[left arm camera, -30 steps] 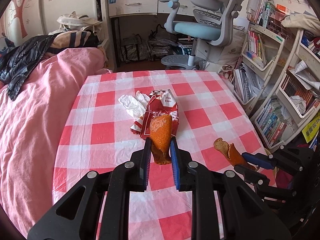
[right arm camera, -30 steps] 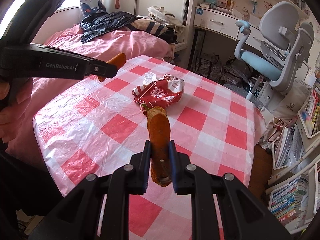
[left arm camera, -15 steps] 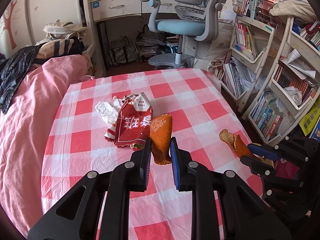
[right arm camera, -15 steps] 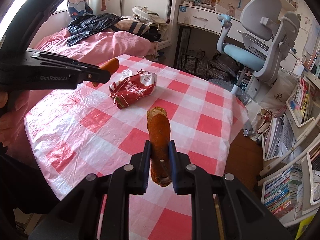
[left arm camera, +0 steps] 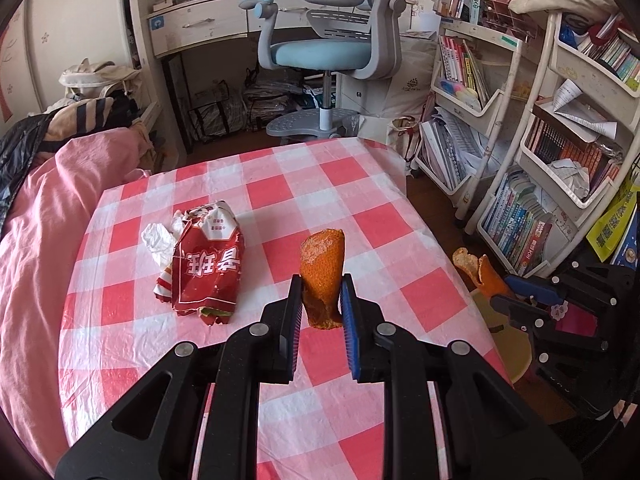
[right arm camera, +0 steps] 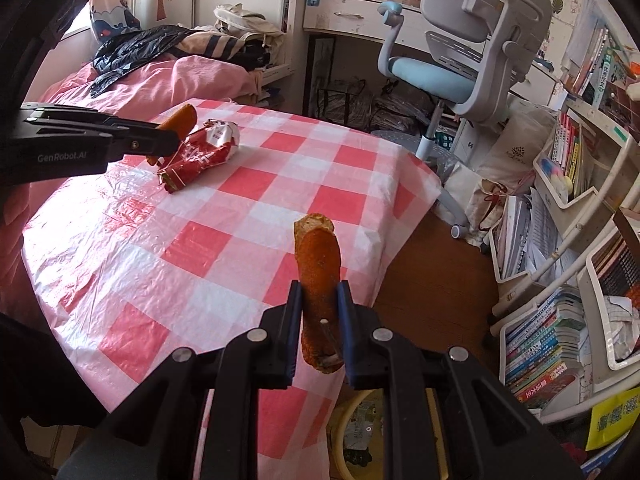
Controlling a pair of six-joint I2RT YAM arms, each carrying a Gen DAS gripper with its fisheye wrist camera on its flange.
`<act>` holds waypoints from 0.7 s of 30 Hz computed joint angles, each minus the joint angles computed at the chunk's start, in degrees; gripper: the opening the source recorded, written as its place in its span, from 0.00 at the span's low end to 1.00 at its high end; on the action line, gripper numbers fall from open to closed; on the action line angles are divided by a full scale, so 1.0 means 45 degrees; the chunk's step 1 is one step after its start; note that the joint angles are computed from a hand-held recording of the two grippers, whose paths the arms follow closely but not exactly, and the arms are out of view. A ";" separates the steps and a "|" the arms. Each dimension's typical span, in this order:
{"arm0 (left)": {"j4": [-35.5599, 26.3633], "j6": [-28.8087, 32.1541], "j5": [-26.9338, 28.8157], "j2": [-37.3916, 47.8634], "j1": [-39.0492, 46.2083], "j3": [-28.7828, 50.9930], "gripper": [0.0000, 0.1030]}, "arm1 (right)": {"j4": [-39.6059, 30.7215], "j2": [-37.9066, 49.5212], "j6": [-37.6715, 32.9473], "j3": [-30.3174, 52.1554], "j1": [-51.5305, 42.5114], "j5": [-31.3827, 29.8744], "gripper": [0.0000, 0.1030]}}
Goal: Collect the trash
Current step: 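Carry both sausage pieces off the table toward the yellow bin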
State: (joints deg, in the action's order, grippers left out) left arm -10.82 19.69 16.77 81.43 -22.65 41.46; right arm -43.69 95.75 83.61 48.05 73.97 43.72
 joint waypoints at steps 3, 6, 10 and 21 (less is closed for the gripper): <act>0.0222 -0.0154 -0.0241 -0.0042 -0.0416 -0.0166 0.17 | -0.0352 -0.0253 0.0509 -0.0232 0.0175 0.0017 0.18; 0.0483 -0.0337 -0.0580 -0.0075 -0.0845 -0.0302 0.17 | -0.0571 -0.0427 0.0776 -0.0407 0.0264 0.0021 0.18; 0.0642 -0.0575 -0.0780 -0.0017 -0.1293 -0.0324 0.17 | -0.0700 -0.0611 0.1072 -0.0709 0.0374 -0.0033 0.18; 0.1095 -0.1490 -0.1317 0.0414 -0.2819 -0.0187 0.17 | -0.1009 -0.0965 0.1679 -0.1399 0.0459 -0.0614 0.18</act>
